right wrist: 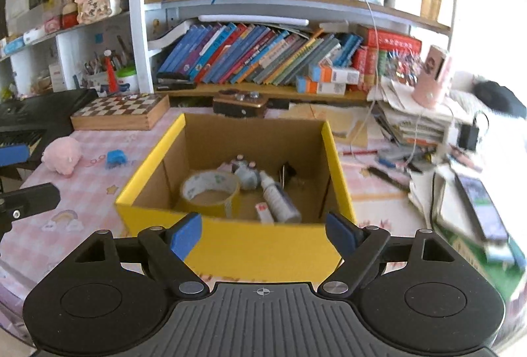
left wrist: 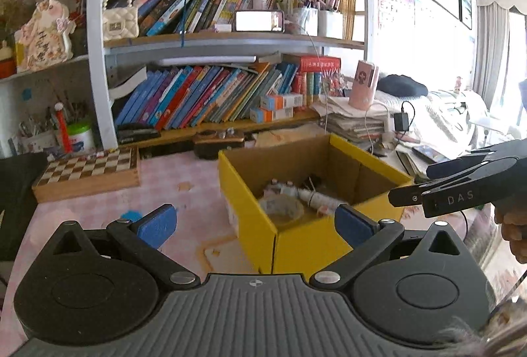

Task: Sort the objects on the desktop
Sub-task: 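Withdraw both open tools from the yellow box toward the pink pig and blue block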

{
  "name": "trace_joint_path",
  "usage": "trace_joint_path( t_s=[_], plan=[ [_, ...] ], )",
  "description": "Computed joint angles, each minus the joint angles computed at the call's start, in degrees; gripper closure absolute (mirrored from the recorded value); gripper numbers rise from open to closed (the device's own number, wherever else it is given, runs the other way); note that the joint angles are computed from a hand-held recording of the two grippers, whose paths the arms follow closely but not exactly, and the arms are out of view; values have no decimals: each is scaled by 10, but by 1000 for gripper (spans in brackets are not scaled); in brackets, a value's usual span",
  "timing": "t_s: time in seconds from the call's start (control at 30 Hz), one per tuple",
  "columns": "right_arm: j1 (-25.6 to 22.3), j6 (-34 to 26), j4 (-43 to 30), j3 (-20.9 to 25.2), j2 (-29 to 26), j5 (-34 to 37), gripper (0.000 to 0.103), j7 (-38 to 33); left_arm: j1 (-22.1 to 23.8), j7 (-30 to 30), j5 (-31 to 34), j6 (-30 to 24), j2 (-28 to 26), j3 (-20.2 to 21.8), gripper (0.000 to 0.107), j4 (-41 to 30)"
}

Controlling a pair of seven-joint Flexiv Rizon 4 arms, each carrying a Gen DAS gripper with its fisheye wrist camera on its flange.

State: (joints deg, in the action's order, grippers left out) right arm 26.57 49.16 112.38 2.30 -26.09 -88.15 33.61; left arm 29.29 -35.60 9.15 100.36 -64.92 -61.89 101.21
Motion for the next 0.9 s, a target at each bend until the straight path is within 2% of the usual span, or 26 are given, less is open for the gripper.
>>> trace_joint_path(
  t_s=[0.17,0.43,0.77,0.9],
  plan=[
    [38,-46,-13,9,-19,40,18,9,33,-10,1,3,7,3,4,30],
    [90,-67,-47,9,-55,98,18,47,63,-38,1,5,20,29,4,59],
    [140,-76,-81,3,-86,179,13,35,100,-27,5,-9,27,38,4,86],
    [156,-82,-103,1,-102,211,10,8,112,-15,-2,-20,27,34,4,90]
  ],
)
